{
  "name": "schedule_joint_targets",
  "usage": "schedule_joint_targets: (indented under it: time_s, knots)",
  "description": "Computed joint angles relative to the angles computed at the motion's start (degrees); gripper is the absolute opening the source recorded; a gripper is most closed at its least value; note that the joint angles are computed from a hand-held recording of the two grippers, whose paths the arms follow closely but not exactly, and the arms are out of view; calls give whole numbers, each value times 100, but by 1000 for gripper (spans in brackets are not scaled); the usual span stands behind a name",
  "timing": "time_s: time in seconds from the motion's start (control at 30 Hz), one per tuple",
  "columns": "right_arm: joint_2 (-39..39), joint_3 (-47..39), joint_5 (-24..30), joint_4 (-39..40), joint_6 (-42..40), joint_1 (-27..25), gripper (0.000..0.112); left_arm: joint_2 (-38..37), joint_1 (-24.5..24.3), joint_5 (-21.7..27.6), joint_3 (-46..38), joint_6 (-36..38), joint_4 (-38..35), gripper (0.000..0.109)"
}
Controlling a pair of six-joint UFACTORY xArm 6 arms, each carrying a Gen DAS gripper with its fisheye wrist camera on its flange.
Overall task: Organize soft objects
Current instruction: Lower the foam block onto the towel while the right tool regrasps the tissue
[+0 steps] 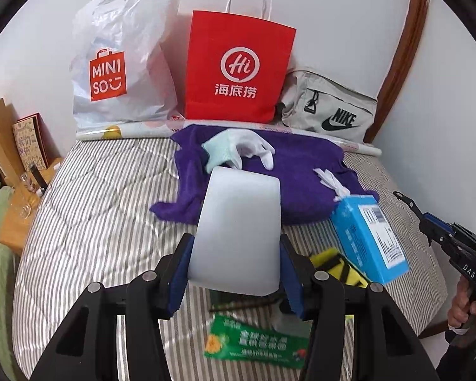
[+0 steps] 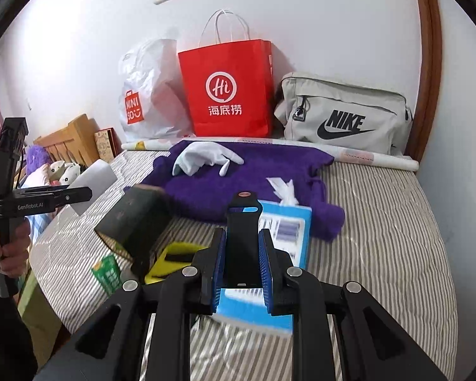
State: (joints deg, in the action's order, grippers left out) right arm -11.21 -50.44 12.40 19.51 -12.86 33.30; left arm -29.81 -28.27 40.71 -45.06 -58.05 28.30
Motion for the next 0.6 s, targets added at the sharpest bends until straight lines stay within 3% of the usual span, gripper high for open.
schedule_joint_targets:
  time_s: [0.6]
  knots:
    - [1525,-1546,200,105,-217,-210,21,1144,760,-742,-654,897,-779,50]
